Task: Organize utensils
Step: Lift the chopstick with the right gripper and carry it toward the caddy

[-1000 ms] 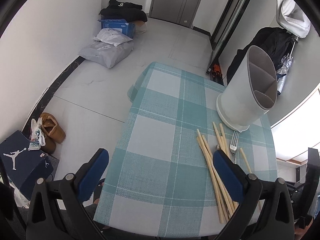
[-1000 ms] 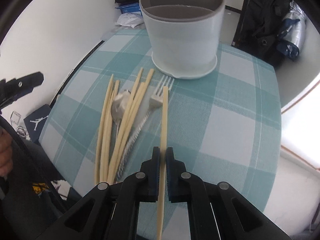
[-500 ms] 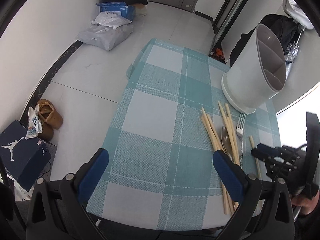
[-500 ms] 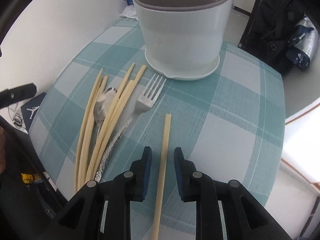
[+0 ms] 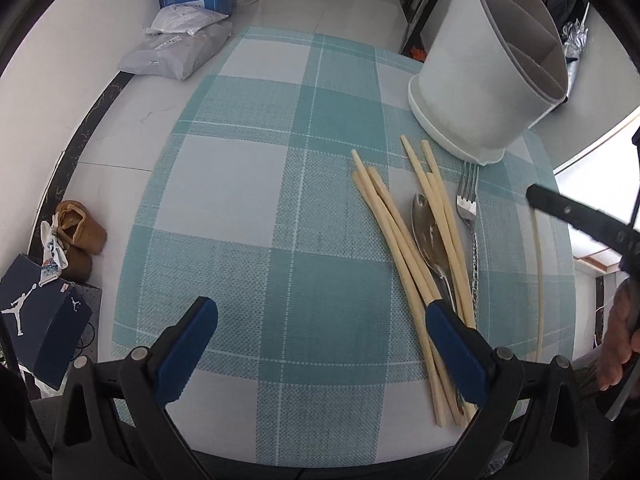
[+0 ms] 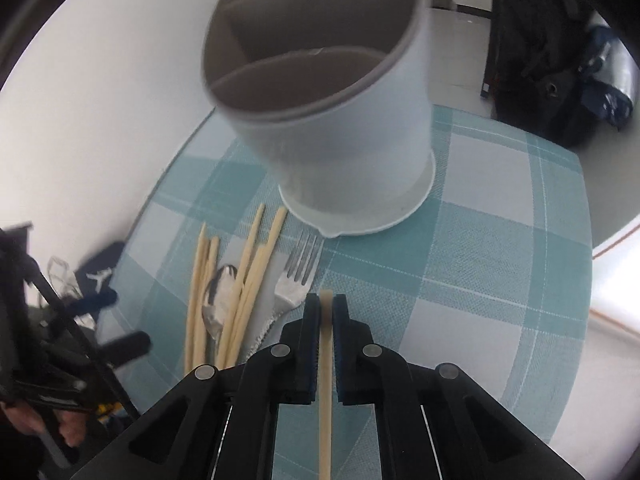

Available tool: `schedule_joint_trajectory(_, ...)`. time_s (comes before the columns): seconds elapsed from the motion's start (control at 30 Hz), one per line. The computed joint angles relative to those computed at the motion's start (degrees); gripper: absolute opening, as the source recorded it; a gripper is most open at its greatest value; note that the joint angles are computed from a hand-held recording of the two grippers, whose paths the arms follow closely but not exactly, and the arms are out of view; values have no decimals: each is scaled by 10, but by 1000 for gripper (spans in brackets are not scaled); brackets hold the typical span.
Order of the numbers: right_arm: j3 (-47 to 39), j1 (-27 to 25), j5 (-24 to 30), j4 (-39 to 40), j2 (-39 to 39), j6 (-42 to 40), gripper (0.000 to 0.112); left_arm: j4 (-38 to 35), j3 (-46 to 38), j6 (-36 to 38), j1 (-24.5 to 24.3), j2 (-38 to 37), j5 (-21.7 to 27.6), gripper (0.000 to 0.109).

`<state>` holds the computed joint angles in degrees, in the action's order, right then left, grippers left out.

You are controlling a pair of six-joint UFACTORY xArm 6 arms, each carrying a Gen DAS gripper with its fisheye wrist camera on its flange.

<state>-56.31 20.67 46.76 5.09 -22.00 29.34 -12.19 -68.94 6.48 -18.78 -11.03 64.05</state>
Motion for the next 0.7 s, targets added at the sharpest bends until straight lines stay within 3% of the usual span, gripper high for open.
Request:
schedule_joint_trajectory(0.27, 103, -52, -133, 135, -110, -11, 5, 48, -12, -17, -9, 17, 5, 102)
schedule_joint_trajectory(0.5, 145, -74, -138, 152, -178, -5, 5, 108, -15, -49, -16, 22, 6, 102)
schedule_joint_trajectory(0.7, 166, -64, -154, 145, -205, -8, 5, 66, -13, -50, -3, 11, -8, 102)
